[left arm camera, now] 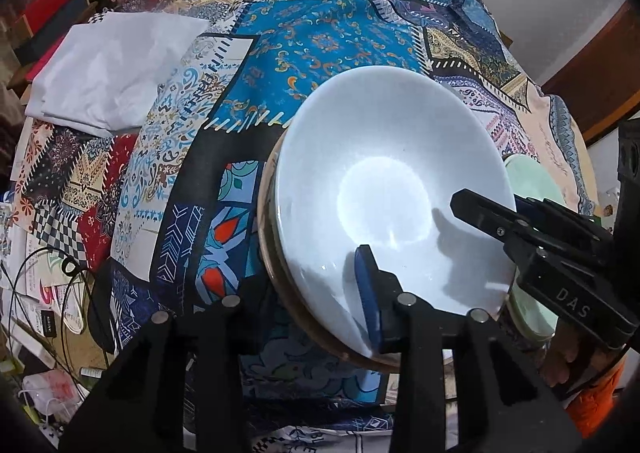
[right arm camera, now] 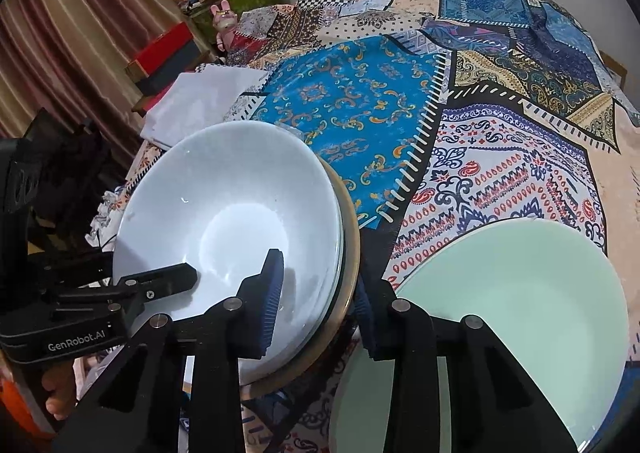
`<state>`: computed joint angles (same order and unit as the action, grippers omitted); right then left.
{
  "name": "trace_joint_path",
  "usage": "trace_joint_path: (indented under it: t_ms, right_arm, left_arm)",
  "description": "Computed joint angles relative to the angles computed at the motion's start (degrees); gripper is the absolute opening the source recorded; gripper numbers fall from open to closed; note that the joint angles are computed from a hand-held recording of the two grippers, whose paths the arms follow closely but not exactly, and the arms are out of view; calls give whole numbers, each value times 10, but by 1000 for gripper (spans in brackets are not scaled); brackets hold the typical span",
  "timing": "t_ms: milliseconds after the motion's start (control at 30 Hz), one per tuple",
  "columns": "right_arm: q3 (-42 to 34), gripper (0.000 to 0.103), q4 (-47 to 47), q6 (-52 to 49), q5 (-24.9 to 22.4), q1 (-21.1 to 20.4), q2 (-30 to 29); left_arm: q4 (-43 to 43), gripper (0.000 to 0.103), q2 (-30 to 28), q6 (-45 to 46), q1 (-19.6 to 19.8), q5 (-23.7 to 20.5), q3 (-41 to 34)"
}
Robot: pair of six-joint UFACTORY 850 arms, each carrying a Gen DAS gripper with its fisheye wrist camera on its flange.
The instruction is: Organize plates and bowls
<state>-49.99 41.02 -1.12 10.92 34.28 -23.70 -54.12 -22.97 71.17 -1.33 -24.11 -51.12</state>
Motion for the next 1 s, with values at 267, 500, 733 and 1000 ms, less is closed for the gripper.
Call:
trace_joint_path:
  t_ms: [267, 500, 733, 1000]
  right_arm:
    - [24, 31, 1, 13, 16, 3, 27]
    - [54, 31, 69, -46, 42, 8, 69]
    - [88, 31, 135, -98, 63, 9, 111]
    - [134, 31, 200, -146, 86, 11, 163]
  left_arm:
    - [-21, 37, 29, 16, -7, 1, 13]
    - [-43, 37, 60, 36, -21, -6, 23]
    - [-58, 37, 85, 46, -44, -10, 34]
    - [-69, 37, 112, 53, -75, -14, 49]
